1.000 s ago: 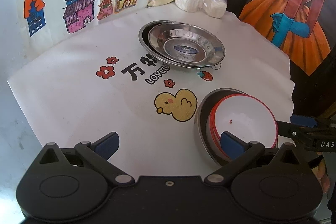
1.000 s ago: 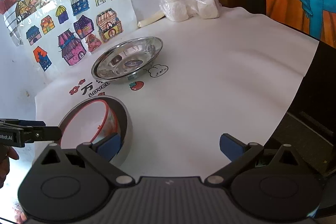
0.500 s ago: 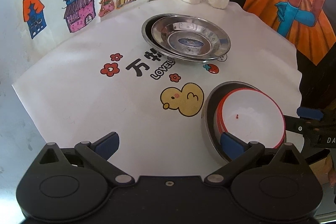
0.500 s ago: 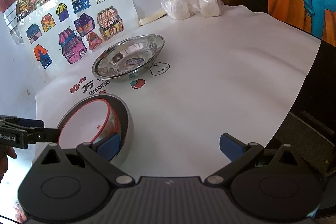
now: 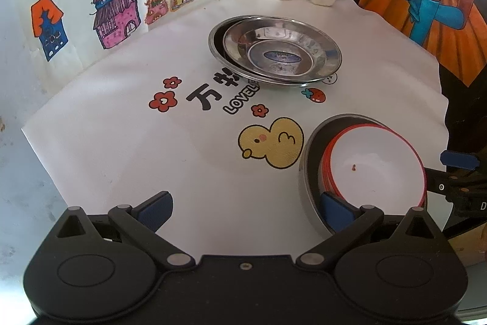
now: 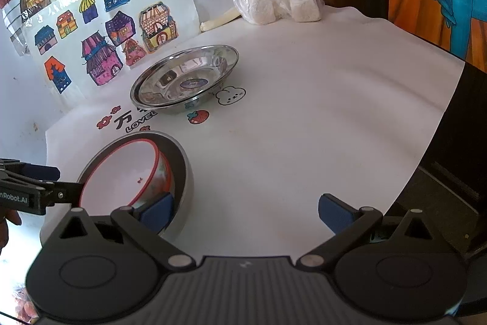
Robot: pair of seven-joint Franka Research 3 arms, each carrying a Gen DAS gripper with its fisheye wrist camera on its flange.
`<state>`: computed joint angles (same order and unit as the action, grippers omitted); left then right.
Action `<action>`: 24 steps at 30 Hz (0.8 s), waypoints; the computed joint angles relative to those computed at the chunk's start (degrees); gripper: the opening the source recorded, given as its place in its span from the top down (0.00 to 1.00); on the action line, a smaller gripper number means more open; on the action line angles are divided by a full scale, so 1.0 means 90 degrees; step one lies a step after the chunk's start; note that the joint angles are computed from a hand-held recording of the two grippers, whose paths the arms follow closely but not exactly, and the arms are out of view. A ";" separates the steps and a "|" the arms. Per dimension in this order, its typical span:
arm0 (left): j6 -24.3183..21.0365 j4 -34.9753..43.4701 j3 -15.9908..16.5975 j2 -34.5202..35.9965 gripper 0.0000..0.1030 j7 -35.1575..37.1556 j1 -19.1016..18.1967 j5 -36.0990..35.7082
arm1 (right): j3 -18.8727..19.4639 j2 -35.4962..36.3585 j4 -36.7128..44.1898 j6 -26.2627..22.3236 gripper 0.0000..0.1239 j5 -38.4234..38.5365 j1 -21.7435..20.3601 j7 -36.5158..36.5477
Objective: Organize plates and bowls
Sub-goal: 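Move both open tools to the rim of the steel bowl holding white bowls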
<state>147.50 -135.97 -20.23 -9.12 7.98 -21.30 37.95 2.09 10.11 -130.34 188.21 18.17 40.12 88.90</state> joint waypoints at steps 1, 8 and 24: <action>-0.0027 0.0015 -0.0006 0.0012 0.01 -0.0004 0.0002 0.0020 | -0.0054 -0.0001 0.0003 -0.0008 0.17 -0.0008 0.0049 -0.0001; -0.0276 0.0173 -0.0035 0.0157 0.01 -0.0129 -0.0025 0.0230 | -0.1246 0.0074 0.0076 -0.0128 0.17 -0.0131 0.1226 0.0185; -0.0718 0.0351 -0.0070 0.0351 0.01 -0.0798 -0.0199 0.0973 | -0.2778 0.0351 0.0077 0.0273 0.17 0.0374 0.2873 -0.0081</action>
<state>141.04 -132.81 -20.87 -5.96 0.80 -23.10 46.71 -22.90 13.27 -129.65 190.67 21.54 65.97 88.17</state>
